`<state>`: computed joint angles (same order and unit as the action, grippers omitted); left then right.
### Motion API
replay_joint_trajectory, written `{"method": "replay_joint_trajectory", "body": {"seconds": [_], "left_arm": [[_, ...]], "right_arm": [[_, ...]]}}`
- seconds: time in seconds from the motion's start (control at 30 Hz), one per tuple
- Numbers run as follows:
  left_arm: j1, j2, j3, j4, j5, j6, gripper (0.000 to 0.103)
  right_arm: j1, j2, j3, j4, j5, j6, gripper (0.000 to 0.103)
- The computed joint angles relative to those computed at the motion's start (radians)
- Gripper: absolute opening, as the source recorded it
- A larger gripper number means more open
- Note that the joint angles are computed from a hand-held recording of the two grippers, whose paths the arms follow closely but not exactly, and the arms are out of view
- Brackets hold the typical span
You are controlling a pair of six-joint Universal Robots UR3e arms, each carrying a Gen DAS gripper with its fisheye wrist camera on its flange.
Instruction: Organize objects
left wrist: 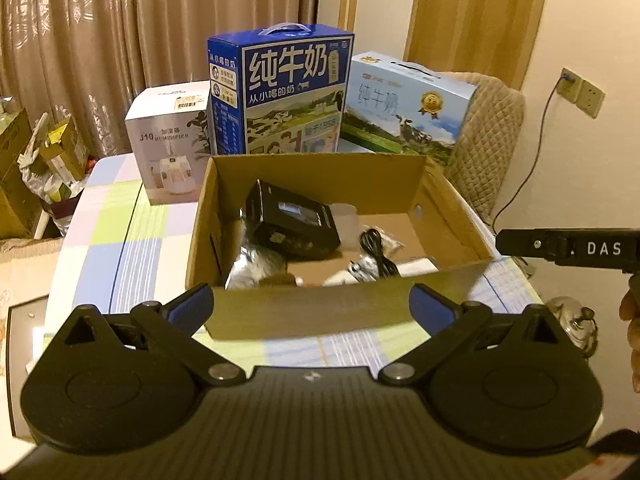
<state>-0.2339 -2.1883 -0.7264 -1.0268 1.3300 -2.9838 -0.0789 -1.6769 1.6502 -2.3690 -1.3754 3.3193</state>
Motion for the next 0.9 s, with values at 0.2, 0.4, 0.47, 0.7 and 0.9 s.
{"method": "replay_joint_trajectory", "body": {"seconds": [0.2,0.4,0.47,0.7,0.9], "left_arm": [[0.005,0.268,-0.374,0.126,0.007,-0.022,0.102],[0.002,0.478,-0.643,0.221,0.042,-0.065,0.102],[0.01,0.541,-0.718,0.233,0.035,-0.083,0.102],[0.016,0.699,-0.884,0.234,0.029,-0.112,0.102],[0.001,0.779,-0.98,0.242,0.048,-0.114,0.102]], "right_arm": [[0.009,-0.219,0.153,0.07,-0.015,0.009,0.057],[0.076,-0.365,0.227,0.135,-0.088,0.006,0.057],[0.1,-0.402,0.249,0.149,-0.112,0.007,0.057],[0.151,-0.502,0.307,0.198,-0.14,0.049,0.057],[0.21,-0.514,0.319,0.213,-0.166,0.072,0.057]]}}
